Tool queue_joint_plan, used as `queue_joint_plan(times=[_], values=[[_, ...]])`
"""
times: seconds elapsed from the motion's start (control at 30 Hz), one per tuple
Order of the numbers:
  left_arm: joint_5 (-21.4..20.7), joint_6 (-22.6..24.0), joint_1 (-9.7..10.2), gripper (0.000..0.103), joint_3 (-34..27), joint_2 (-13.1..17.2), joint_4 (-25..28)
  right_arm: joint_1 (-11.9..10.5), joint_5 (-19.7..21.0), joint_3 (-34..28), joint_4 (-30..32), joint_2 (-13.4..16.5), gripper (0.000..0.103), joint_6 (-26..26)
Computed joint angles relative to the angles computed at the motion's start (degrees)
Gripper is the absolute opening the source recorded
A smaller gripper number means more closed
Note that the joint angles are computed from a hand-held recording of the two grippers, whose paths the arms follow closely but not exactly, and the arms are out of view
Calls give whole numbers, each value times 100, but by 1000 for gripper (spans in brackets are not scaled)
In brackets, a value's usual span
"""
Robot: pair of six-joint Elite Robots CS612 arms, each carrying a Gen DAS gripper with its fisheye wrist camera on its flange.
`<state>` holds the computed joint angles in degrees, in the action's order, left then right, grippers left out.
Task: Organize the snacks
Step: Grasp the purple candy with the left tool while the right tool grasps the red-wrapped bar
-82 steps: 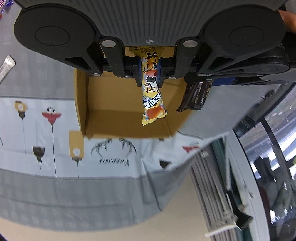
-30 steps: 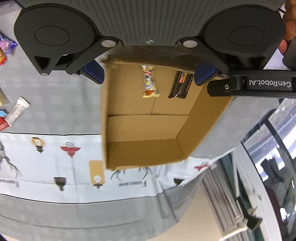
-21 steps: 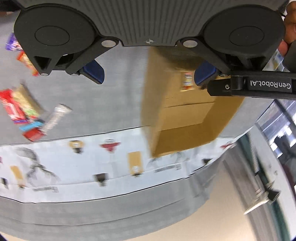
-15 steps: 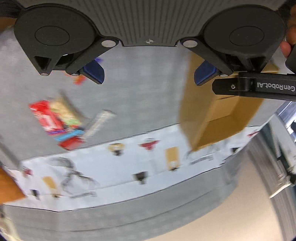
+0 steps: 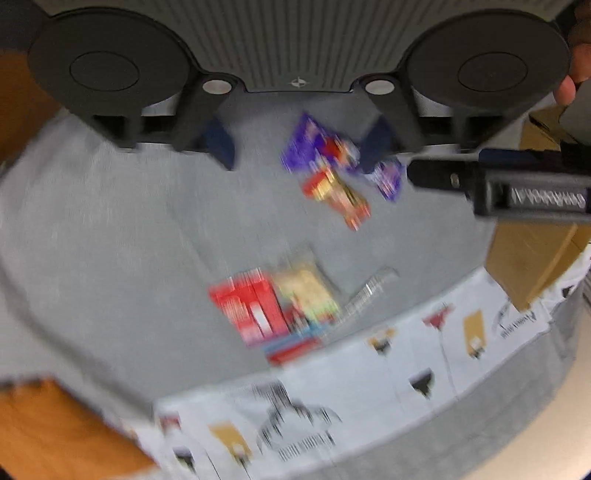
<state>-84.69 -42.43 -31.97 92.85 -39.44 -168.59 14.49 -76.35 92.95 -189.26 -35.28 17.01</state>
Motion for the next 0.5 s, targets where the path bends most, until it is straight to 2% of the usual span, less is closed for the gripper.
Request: queue_joint_plan(times=[0.03, 0.07, 0.13, 0.2, 0.23, 0.3, 0.37, 0.43, 0.47, 0.5], values=[[-203, -71, 41, 83, -54, 60, 2, -40, 229, -14, 6, 37, 39, 67], [-396, -156, 81, 79, -110, 122, 36, -67, 359, -30, -38, 75, 33, 108], [-573, -338, 128, 76, -169, 212, 52, -71, 439, -75, -106, 127, 23, 134], [-591, -469, 150, 76, -120, 229, -184, -75, 603, -178, -70, 210, 12, 189], [-605, -468, 162, 76, -112, 232, -274, -65, 728, -258, -64, 267, 10, 271], [-597, -508, 188, 76, -116, 244, -396, -18, 919, -350, -52, 323, 9, 223], [-526, -725, 223, 76, -152, 266, -397, 40, 1139, -461, 75, 345, 8, -133], [-532, -1048, 275, 76, -173, 301, -477, 114, 1061, -521, 304, 311, 10, -345], [-548, -1210, 304, 76, -164, 305, -551, 125, 958, -516, 286, 295, 15, -305], [-564, -1341, 329, 76, -142, 296, -631, 107, 907, -501, 166, 294, 28, -152]])
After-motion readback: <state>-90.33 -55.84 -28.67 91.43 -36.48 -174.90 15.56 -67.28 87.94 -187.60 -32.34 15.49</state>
